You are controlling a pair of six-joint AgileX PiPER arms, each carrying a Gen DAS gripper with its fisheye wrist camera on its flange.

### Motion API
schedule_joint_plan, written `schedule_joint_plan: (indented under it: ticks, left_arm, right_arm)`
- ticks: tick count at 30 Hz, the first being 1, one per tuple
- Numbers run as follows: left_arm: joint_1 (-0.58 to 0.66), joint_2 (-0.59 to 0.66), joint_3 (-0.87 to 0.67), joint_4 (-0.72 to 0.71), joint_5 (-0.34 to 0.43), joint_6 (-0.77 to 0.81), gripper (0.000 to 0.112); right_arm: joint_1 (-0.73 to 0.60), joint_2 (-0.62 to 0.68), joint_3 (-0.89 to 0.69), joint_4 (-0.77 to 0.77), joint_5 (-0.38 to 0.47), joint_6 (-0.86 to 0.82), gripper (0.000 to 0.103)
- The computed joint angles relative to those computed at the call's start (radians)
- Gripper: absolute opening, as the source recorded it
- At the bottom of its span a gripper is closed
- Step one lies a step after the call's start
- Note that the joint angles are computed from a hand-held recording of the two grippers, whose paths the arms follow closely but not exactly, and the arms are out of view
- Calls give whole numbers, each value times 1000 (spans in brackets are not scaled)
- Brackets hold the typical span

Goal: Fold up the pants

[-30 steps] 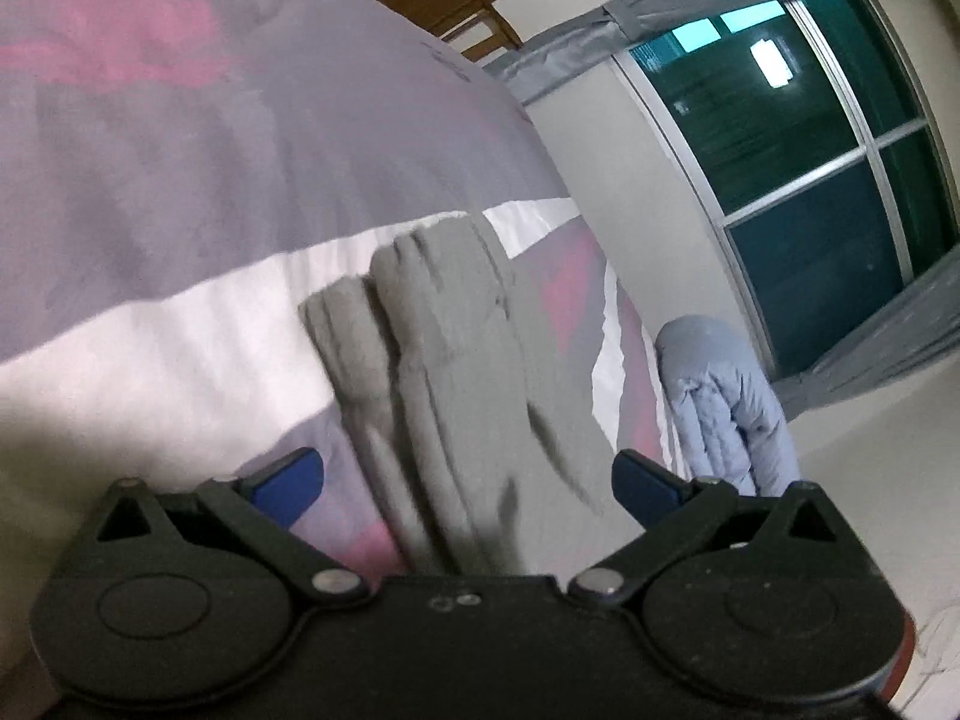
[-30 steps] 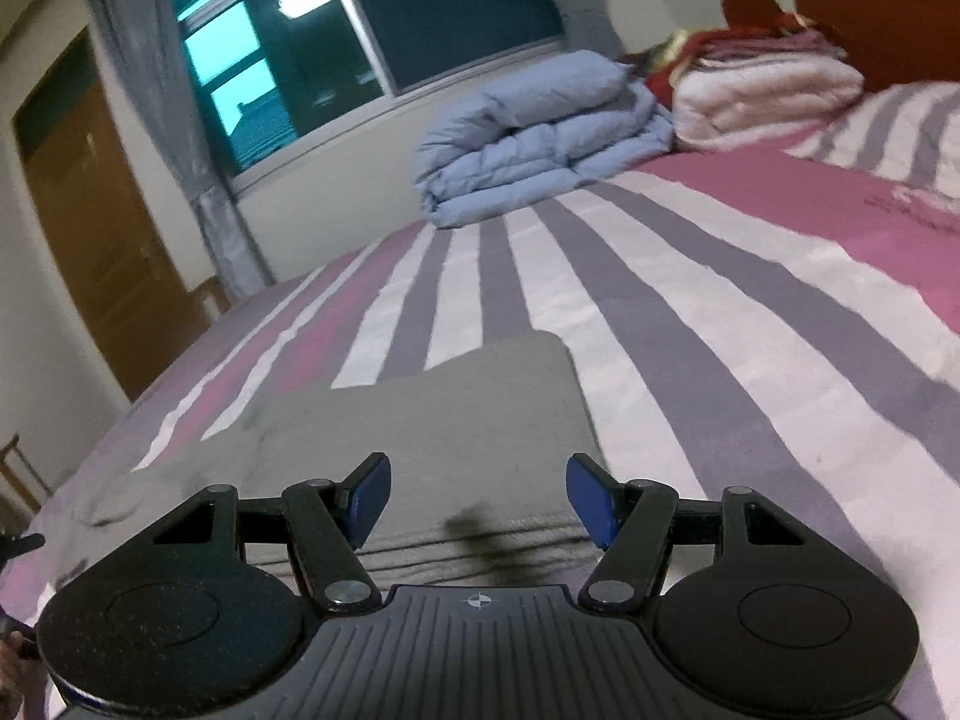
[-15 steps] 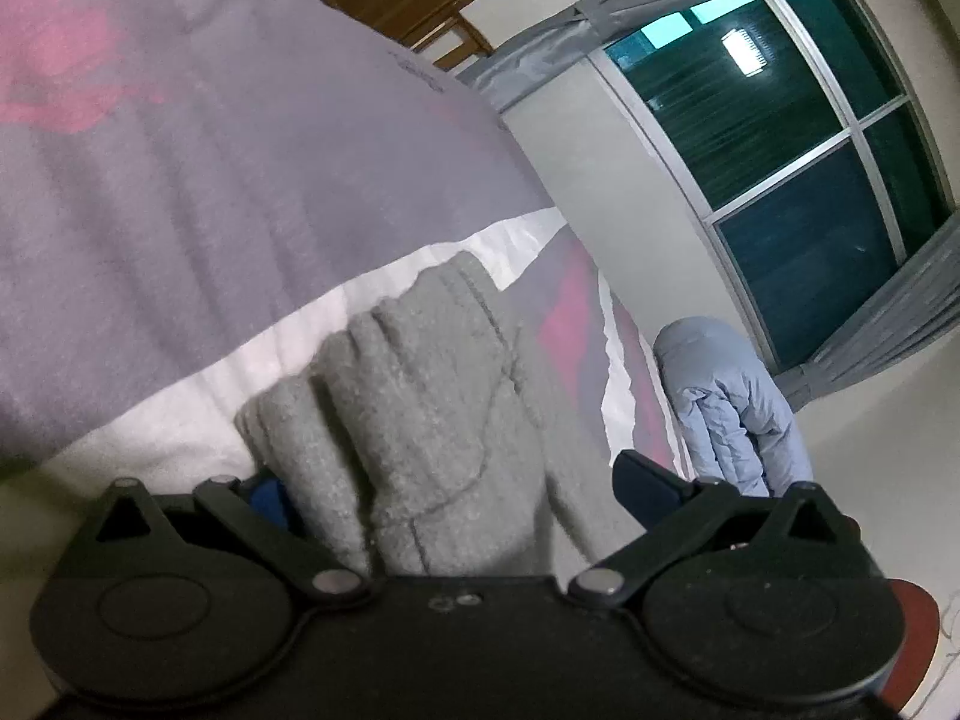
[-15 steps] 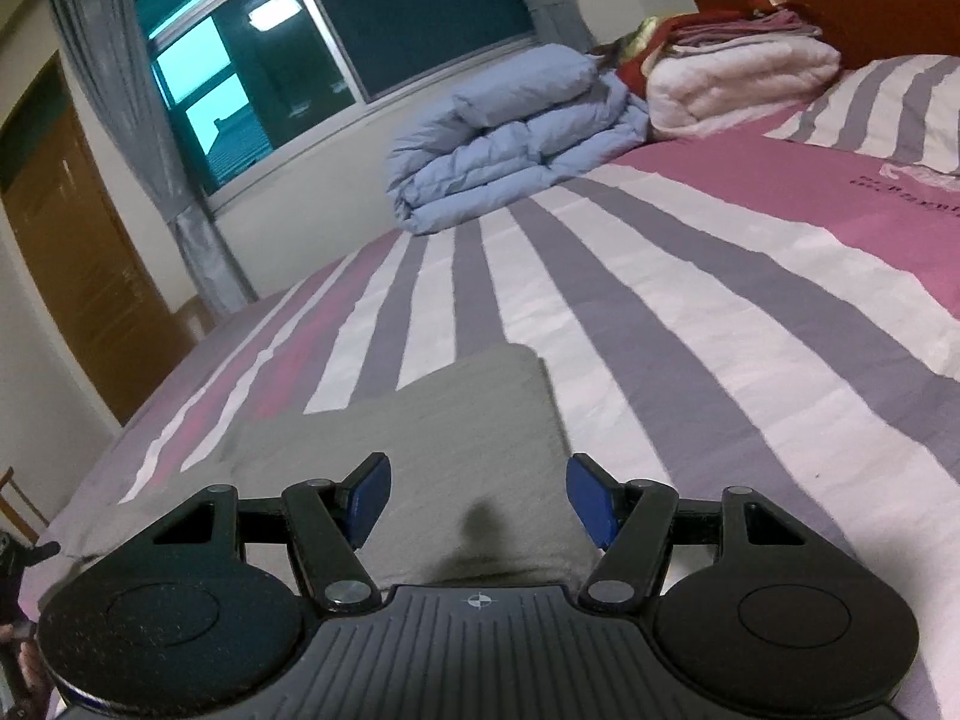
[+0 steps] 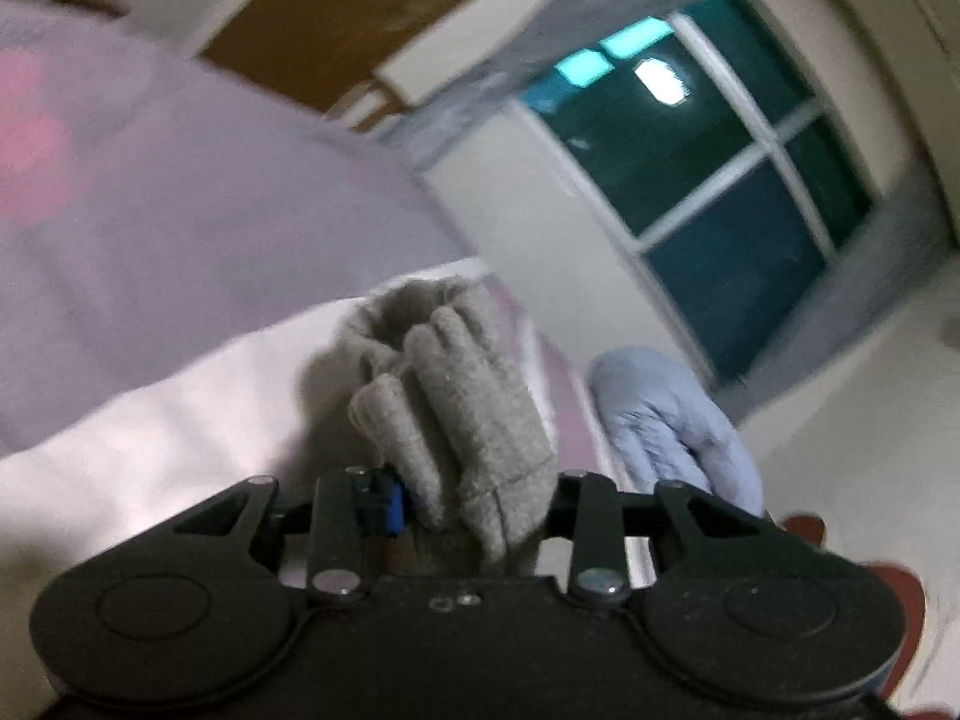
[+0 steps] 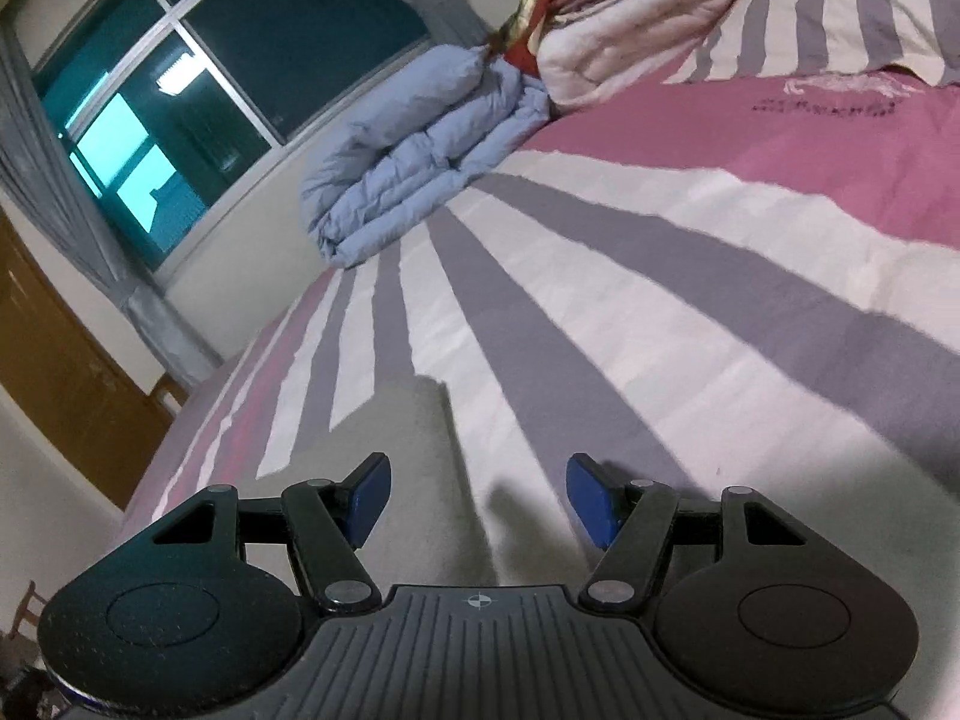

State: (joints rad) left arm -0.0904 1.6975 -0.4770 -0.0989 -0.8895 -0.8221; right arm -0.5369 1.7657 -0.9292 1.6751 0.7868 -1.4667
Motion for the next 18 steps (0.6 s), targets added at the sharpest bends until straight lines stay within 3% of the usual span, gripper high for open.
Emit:
schedule_joint_plan:
  ticks: [6,10,15,18]
  left_arm:
    - [-189,-55,-179,-110,195,256,25]
    - [-323,14,-311,-248,244,422,25]
    - [-441,96,-431,-280,262,525,25]
    - [-512,167,-588,-417,386,738,25]
  right_arm:
    - [-52,26,-53,-41,-33,32,65]
    - [-74,61,-85,-38,-25,40,65]
    - [-97,84,-103,-58,-6,78,65]
    - [-111,97,-119,-86,-8,131,65]
